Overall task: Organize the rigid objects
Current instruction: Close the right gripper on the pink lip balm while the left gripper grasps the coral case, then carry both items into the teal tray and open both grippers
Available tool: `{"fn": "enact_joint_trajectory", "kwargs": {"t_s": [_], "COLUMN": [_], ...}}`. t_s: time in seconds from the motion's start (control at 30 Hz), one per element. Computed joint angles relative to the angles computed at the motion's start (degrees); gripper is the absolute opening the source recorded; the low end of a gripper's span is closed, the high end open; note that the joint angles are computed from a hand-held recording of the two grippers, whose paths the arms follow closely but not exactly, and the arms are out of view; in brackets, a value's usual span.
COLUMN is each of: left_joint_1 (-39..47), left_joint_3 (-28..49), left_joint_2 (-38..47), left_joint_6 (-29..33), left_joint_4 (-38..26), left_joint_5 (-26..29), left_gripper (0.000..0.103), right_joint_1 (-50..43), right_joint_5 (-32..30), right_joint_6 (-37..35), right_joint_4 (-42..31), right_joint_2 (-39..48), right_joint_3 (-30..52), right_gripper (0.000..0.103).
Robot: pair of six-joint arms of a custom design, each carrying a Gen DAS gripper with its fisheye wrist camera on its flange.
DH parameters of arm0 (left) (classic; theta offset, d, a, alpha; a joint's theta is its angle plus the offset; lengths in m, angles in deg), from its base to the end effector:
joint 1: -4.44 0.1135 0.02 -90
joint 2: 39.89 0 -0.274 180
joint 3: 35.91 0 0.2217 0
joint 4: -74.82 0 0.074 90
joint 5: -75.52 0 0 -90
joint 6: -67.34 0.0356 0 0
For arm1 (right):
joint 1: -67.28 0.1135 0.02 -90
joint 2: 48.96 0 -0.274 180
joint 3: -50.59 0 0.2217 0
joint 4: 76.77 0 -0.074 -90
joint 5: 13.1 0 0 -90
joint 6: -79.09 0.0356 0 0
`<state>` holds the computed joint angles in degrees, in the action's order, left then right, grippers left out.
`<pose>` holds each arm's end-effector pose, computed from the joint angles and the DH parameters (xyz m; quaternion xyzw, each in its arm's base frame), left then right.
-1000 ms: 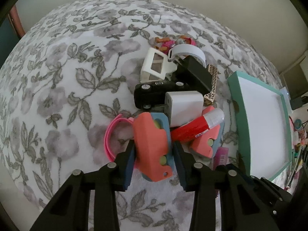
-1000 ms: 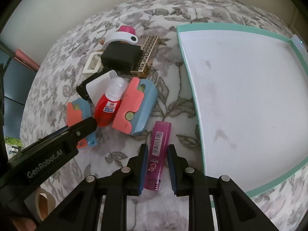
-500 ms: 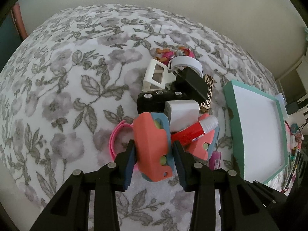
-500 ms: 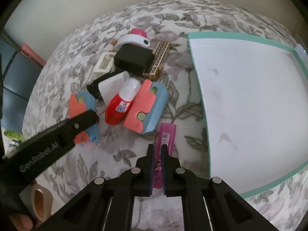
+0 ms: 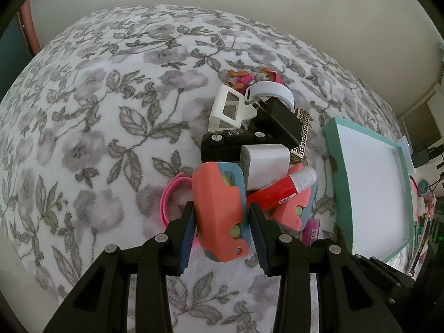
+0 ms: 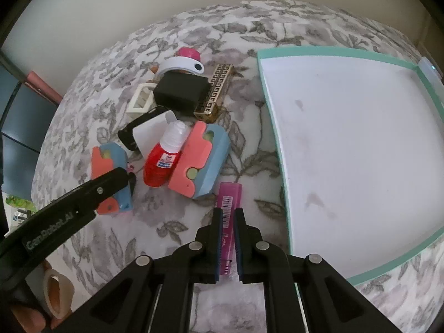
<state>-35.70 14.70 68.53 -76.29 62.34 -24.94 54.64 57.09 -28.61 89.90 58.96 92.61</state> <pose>0.2040 -0.1636 0.0832 -0.1307 0.9725 -0.0630 0.1821 0.2124 -0.0353 0.0662 -0.0594 0.9791 0.1411 0.1340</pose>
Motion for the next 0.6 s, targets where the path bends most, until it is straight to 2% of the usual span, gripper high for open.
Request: {"fn": "enact_joint_trajectory", "kwargs": {"t_s": [0.03, 0.1, 0.13, 0.27, 0.6], "left_joint_1": [0.01, -0.01, 0.01, 0.11, 0.23], "left_joint_3": [-0.05, -0.16, -0.23, -0.30, -0.43], "left_joint_2": [-0.07, -0.18, -0.16, -0.16, 0.44], "left_joint_6": [0.00, -0.08, -0.09, 0.04, -0.14], "left_joint_4": [0.05, 0.14, 0.22, 0.29, 0.83], "left_joint_5": [0.03, 0.02, 0.02, 0.18, 0.30], "left_gripper": [0.040, 0.040, 0.040, 0.040, 0.040], "right_joint_1": [0.06, 0.43, 0.71, 2.01, 14.86], "right_joint_5": [-0.17, 0.14, 0.44, 1.66, 14.45], "right_joint_6": [0.09, 0.42, 0.54, 1.10, 5.21], "right_joint_4": [-0.32, -0.18, 0.03, 0.40, 9.14], "right_joint_2": [0.36, 0.66, 0.59, 0.96, 1.27], "right_joint_3": [0.27, 0.32, 0.21, -0.04, -4.47], "right_gripper": [0.014, 0.028, 0.030, 0.030, 0.030]}}
